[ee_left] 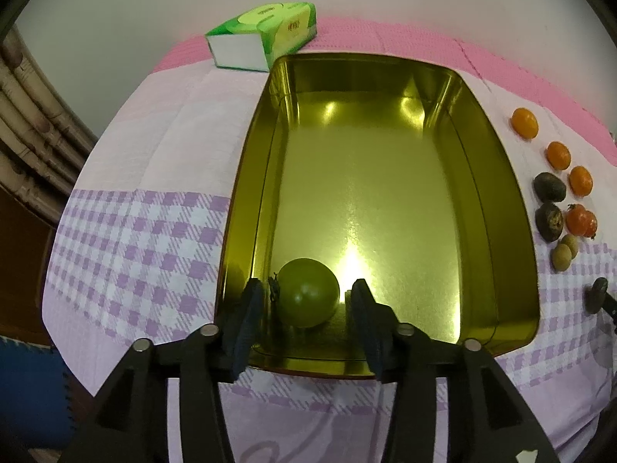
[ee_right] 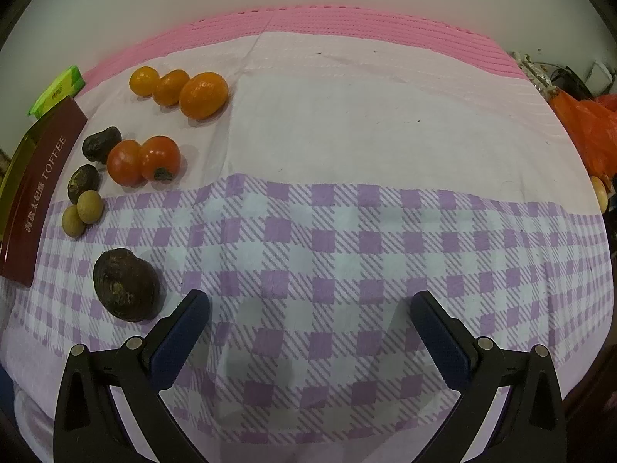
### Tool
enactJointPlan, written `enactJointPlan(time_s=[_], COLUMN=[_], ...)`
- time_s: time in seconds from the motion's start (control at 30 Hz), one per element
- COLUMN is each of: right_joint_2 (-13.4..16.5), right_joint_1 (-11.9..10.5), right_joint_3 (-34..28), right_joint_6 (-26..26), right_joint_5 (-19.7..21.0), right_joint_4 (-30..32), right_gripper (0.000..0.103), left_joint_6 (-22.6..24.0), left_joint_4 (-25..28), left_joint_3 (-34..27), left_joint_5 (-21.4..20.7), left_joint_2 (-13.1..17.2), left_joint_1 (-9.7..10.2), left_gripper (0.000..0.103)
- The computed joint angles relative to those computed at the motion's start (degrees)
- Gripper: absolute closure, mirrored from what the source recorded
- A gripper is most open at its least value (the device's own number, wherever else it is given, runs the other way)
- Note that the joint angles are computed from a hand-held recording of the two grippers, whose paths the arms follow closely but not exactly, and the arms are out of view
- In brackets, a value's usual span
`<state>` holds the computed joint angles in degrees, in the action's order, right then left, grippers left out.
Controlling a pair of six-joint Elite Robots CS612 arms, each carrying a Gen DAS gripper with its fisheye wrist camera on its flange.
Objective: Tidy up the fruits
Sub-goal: 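Carry the green fruit into the gold tin and open the left gripper, then reach the right gripper to the dark round fruit and grasp it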
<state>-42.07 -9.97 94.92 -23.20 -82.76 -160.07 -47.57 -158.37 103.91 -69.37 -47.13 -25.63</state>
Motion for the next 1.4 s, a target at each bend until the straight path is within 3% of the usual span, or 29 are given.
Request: enactJointPlan(time_s=[0.37, 0.8, 1.1, 1.4], right_joint_2=[-0.10, -1.06, -2.03, 0.98], right_joint_1=[-0.12, -0.17, 1.70, 4.32], right_joint_3=[0.29, 1.23, 1.84, -3.54], right_joint_6=[-0.04, -0.89, -6.30, -7.25], right_joint_5=[0.20, 2.34, 6.96, 6.63], right_joint_4=[-0.38, -3.58, -3.34, 1.39], right_gripper=[0.000, 0.010, 0.019, 0.028], left_joint_6=[1.05, -0.16, -1.26, -3.12], left_joint_4=[-5.40, -7.47, -7.42, -6.53], left_joint_3=[2.19, 4.28, 4.78, 5.39], left_joint_5=[1.86, 4.10, 5.29, 5.75], left_joint_2=[-1.30, -2.48, -2.99, -3.65], left_joint_1=[-1.23, -2.11, -2.27, -2.16], left_gripper=[0.034, 0.022, 0.014, 0.011])
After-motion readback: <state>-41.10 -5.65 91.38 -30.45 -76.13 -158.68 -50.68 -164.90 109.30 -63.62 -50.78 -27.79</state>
